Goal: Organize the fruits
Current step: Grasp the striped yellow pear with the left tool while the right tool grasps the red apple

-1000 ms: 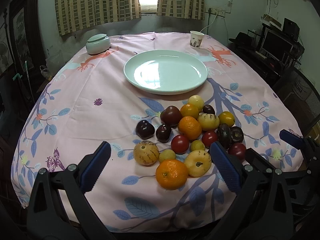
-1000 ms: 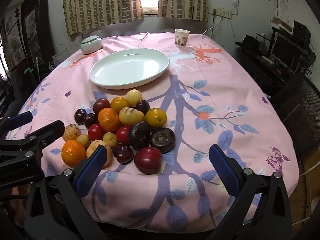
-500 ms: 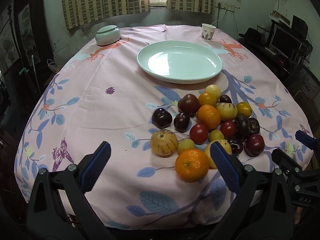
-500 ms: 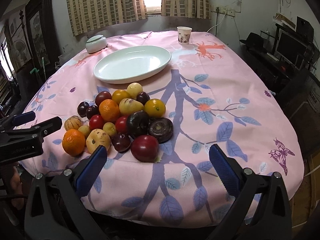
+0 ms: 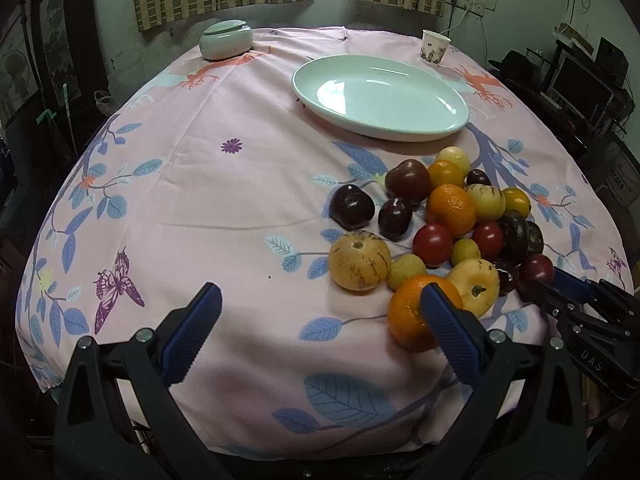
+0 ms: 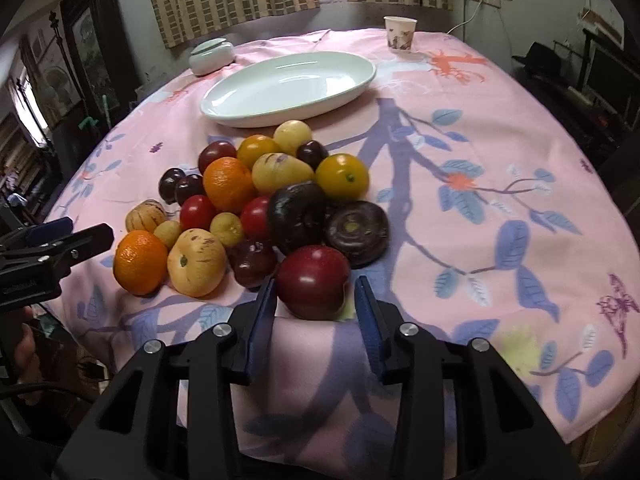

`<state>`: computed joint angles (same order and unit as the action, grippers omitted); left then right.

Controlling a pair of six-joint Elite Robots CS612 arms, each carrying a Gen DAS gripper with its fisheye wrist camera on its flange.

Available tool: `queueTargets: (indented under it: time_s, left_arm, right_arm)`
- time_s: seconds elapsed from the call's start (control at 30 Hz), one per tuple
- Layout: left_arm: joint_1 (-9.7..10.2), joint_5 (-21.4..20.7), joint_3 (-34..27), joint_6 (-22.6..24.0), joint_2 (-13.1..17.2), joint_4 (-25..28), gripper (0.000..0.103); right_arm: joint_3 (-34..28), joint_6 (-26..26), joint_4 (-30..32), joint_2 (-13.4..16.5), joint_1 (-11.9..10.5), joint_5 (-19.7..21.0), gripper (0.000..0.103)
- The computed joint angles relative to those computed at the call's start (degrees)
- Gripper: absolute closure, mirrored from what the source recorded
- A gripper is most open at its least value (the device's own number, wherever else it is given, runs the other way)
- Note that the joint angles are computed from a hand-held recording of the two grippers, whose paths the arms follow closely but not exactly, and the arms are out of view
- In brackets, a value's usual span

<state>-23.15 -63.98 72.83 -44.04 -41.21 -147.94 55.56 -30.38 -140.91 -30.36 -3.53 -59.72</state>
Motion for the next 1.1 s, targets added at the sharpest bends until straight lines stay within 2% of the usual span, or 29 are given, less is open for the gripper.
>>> queueTargets:
  time_s: [0.1, 0.37, 0.5, 0.57, 0.63, 0.73, 0.83, 0.9, 0.97, 1.0, 1.1]
  left_arm:
    - [0.29, -0.37, -0.27, -0.3, 0.43, -0.15, 0.002]
    - [0.6, -0.2, -1.92, 0.56, 1.53, -0.42, 0.002]
    - [1.8, -3.77, -3.87, 0.71, 3.02, -0.49, 0.002]
    - [2.41, -6.04, -3.63, 1.02, 3.03, -1.4, 0.002]
    - [2.82, -6.53, -3.16, 0.98, 2.83, -0.8, 0.002]
    - [4.06, -12.26, -2.25, 0.63, 2.98, -4.33, 0.002]
    - [3.71, -11.34, -4.8, 2.13, 4.39, -2.54, 0.003]
    - [3.63, -11.17, -5.79, 1.48, 4.95, -2.94, 0.011]
    - [3.53, -12.06, -6.0, 2.05, 4.99, -3.74, 0.052]
    - [3.36, -12.42, -6.1, 2.79, 4.89, -3.29, 0.062]
    - [2.66, -10.84, -4.65, 3.22, 4.13, -3.7, 0.061]
  right_arm:
    - [0.5, -0.04, -2.9, 0.14, 0.27, -0.35, 0.063]
    - [-1.59, 0.51, -1.37, 1.19, 0.51, -1.06, 0.062]
    - [-2.68, 0.26, 0.75, 1.6, 0.38, -0.15, 0.062]
    - [-2.08, -0.31, 1.02, 1.17, 0.27, -0.29, 0.062]
    - [-1.51, -0.95, 1.31, 0.8, 0.09, -0.19, 0.062]
    - [-1.93, -0.78, 2.74, 0.92, -0.05, 0.41, 0.062]
    - [-2.08, -0.69, 2.76, 1.01, 0.21, -0.18, 0.062]
    - [-2.09, -0.59, 2.9, 1.0, 0.2, -0.21, 0.062]
    - [-2.0, -0.62, 3.51, 0.85, 0.06, 0.02, 0.062]
    - [-1.82, -0.73, 3.71, 0.68, -0.01, 0.03, 0.062]
    - [-1.16, -1.34, 3.55, 0.24, -0.1, -0.2, 0.062]
